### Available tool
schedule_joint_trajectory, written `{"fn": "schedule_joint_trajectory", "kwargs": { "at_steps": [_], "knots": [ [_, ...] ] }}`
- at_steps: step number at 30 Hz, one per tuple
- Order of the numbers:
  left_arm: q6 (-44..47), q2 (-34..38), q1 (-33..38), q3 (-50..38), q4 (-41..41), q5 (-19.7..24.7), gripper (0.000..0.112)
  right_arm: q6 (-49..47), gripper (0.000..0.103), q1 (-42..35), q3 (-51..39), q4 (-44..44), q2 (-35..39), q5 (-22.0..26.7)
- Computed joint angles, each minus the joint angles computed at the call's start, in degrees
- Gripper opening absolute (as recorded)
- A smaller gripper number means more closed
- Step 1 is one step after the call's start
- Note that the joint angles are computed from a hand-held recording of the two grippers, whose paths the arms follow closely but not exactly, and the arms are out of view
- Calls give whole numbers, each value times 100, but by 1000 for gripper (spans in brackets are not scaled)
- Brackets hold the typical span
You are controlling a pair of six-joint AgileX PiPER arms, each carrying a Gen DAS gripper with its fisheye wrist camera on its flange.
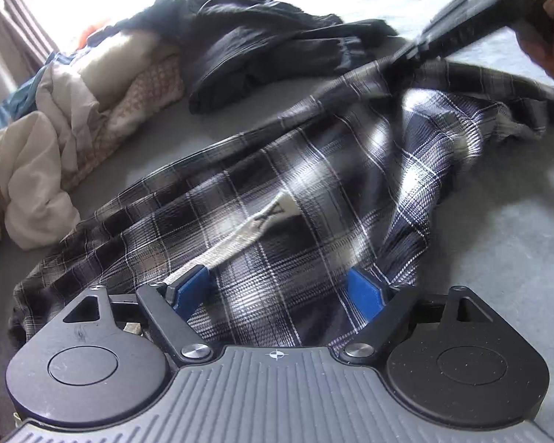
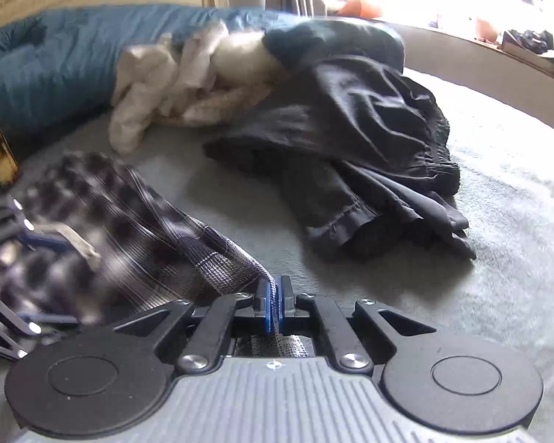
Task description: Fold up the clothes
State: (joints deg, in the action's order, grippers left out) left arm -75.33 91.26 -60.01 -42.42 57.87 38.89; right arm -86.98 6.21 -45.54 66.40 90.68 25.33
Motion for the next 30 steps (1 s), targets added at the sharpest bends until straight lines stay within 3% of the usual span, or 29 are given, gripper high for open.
{"fn": "schedule_joint_trajectory", "kwargs": {
  "at_steps": [2, 4, 6, 7, 14, 16, 22, 30],
  "knots": [
    [254, 92, 83, -185, -222, 86, 86, -492, 4, 184, 5, 433, 288, -453],
    [539, 175, 103, -368, -457, 249, 86, -610, 6, 37, -32, 1013, 547, -346],
    [726, 254, 78, -499, -623, 405, 86, -84, 10, -397, -199, 1083, 733, 214],
    [776, 291, 59, -551, -679, 474, 86, 199, 17, -622, -284, 1093, 842, 471],
    [1191, 471, -73, -986, -1166, 1059, 86, 2583, 20, -1976, -1197, 851, 1901, 2370],
    [1126, 475, -83, -1002, -1185, 1109, 86, 2940, 20, -2259, -1195, 970, 1939, 2542],
    [246, 422, -169, -741, -878, 957, 87, 2045, 28, -3210, -536, 398, 667, 2755],
    [-308, 289, -27, -601, -473, 781, 87, -21, 29, -5303, 432, -1399, -1576, 3741]
  ]
}}
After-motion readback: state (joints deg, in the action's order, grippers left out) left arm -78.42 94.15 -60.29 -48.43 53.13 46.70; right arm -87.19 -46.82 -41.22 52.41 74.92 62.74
